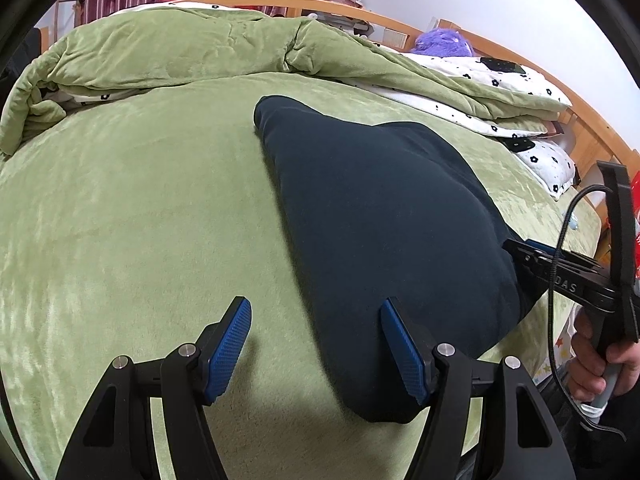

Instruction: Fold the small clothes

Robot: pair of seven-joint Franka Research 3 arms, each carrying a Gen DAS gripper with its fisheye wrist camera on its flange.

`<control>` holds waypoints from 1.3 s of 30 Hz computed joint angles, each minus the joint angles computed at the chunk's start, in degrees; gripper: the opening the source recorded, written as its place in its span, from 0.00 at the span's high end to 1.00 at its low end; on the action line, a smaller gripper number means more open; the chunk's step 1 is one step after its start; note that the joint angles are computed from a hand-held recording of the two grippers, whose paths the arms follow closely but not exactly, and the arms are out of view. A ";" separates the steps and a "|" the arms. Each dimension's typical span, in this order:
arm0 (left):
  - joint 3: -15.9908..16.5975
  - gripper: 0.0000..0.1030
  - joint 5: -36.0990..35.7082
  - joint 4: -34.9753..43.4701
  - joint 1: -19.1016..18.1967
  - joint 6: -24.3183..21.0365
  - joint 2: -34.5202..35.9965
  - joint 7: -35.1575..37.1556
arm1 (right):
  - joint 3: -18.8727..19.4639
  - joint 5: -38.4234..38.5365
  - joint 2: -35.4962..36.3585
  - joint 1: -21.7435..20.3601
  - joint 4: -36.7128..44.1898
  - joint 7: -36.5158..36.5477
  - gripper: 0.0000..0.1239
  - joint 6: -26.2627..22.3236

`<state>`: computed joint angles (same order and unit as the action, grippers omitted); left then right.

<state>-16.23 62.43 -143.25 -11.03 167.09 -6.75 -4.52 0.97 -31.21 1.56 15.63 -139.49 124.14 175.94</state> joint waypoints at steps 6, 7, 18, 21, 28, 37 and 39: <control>-0.45 0.36 -5.61 -0.63 -1.24 -3.30 -3.45 4.67 | 2.37 17.78 -3.74 0.03 -2.94 -12.65 0.64 -0.95; -0.74 0.36 -7.19 -1.05 -1.61 -4.46 -4.80 5.77 | 2.76 20.14 -4.71 0.16 -3.56 -14.47 0.64 -1.15; -5.81 0.26 -16.23 -6.48 -3.87 -14.33 -21.28 8.37 | 16.42 17.53 -25.74 -10.92 -15.49 -9.43 0.46 -1.81; -7.27 0.18 -19.18 -7.89 -5.55 -17.90 -26.88 9.29 | 16.41 20.64 -32.85 -9.62 -18.66 -10.76 0.40 -2.92; -9.89 0.14 -24.85 -7.96 -9.11 -27.21 -33.51 11.73 | 14.88 27.34 -45.19 -5.07 -22.76 -15.49 0.32 -7.75; -11.69 0.14 -26.65 -7.24 -11.64 -33.31 -36.63 11.71 | 18.09 29.02 -53.83 -4.89 -25.75 -16.89 0.20 -10.15; -11.68 0.14 -26.75 -7.07 -11.95 -33.93 -36.73 11.77 | 17.46 29.62 -54.65 -4.22 -26.11 -17.42 0.20 -10.64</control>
<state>-27.91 35.68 -150.32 -22.98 133.16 -43.48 7.24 18.43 -1.59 -53.08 11.41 -165.60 106.72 165.30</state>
